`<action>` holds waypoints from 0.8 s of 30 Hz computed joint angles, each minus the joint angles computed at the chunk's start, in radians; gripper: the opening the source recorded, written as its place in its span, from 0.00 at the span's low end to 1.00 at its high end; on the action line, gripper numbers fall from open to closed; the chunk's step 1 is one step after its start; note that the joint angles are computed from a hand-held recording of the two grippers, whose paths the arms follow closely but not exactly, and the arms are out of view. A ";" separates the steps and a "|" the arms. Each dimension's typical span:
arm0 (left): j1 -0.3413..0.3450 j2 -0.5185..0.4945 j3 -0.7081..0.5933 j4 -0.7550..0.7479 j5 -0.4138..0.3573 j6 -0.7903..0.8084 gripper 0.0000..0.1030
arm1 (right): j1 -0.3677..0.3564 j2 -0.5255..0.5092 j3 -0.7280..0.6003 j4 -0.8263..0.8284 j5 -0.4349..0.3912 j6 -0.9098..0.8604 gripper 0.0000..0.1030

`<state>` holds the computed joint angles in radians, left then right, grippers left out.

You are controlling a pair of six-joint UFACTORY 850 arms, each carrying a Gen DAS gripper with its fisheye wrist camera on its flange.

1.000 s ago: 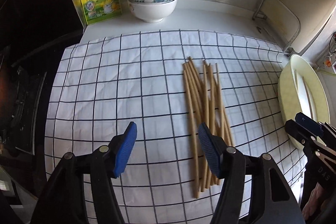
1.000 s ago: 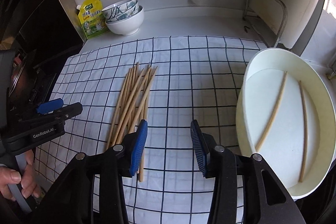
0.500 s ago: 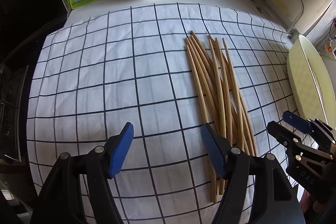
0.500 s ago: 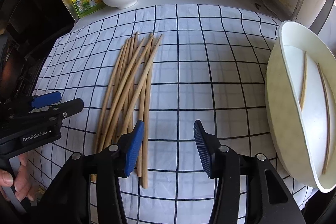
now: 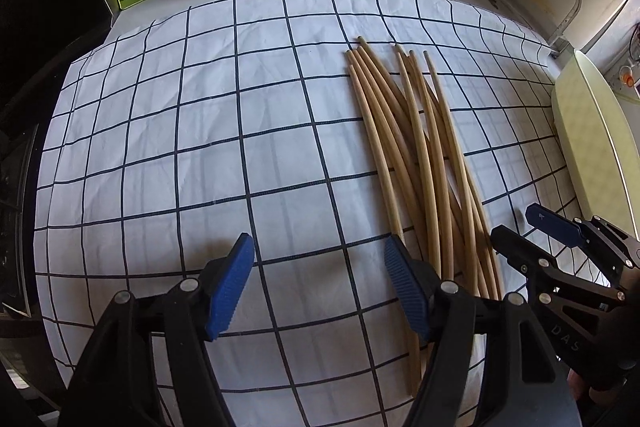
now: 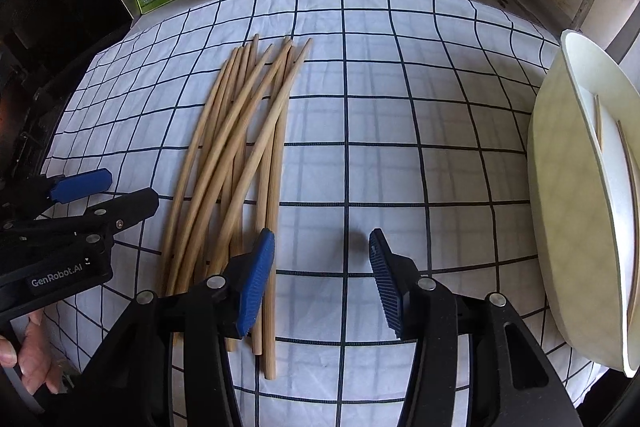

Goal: Organize utensils
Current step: 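Move both open grippers back over the chopstick pile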

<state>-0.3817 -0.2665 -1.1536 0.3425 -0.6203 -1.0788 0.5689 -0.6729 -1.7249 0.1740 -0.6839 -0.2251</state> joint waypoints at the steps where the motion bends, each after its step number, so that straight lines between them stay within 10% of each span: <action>1: 0.001 0.000 0.001 -0.001 0.000 0.000 0.64 | 0.001 0.000 0.000 -0.002 0.001 0.001 0.46; 24: -0.003 -0.021 -0.018 0.013 0.003 -0.004 0.70 | -0.003 0.006 0.017 -0.074 0.035 0.066 0.46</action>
<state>-0.3845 -0.2878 -1.1712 0.3557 -0.6170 -1.0826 0.5655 -0.6669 -1.7082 0.0998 -0.6490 -0.1593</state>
